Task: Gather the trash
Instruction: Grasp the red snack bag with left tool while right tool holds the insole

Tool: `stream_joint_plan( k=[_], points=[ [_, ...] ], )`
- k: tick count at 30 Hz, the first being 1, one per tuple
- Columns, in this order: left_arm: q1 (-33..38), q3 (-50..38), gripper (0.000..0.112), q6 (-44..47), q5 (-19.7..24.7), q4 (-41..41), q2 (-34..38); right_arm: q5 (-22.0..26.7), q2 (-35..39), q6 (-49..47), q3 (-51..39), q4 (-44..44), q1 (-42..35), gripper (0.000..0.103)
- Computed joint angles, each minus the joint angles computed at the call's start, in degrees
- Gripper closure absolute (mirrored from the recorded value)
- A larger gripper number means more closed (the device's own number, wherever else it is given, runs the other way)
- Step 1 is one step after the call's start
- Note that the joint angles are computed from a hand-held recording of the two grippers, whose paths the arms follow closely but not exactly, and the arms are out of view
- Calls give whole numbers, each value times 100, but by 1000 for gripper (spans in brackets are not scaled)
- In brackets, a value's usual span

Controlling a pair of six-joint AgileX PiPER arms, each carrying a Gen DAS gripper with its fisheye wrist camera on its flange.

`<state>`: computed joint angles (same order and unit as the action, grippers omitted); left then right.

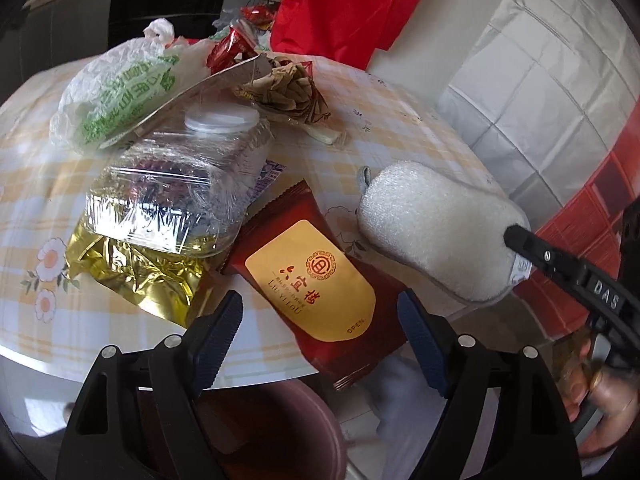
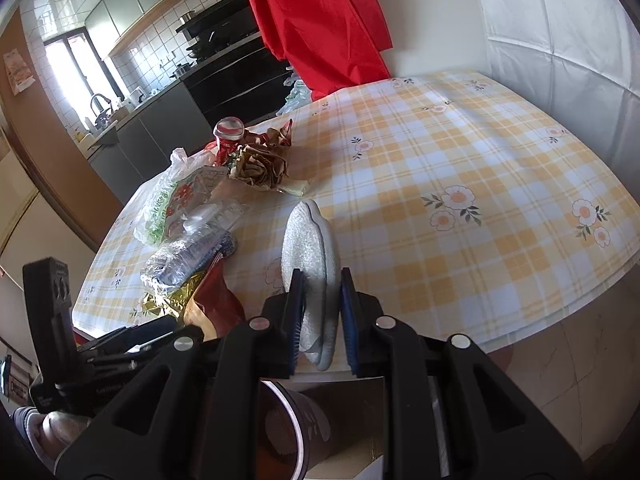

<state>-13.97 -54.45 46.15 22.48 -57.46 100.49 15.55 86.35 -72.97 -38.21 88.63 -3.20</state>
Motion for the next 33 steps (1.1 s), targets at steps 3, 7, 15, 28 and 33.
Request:
stream_joint_plan(
  k=[3,7,15,28,33],
  points=[
    [113,-337,32,-569,295,-63,307,131,-4,-264,69,211,-122,82],
    [105,-619,32,-1197,281,199,531,212,11,-522,111,428,-183,82],
    [47,-808,34,-1453,406,240,874,266,-2,-625,164,513,-202,82],
    [26,-252,72,212,534,-304,-43,35,-514,-259,240,271,112,83],
    [365,229,73,674,801,-425,-822,-62,-774,14,274,83,265,83]
  ],
)
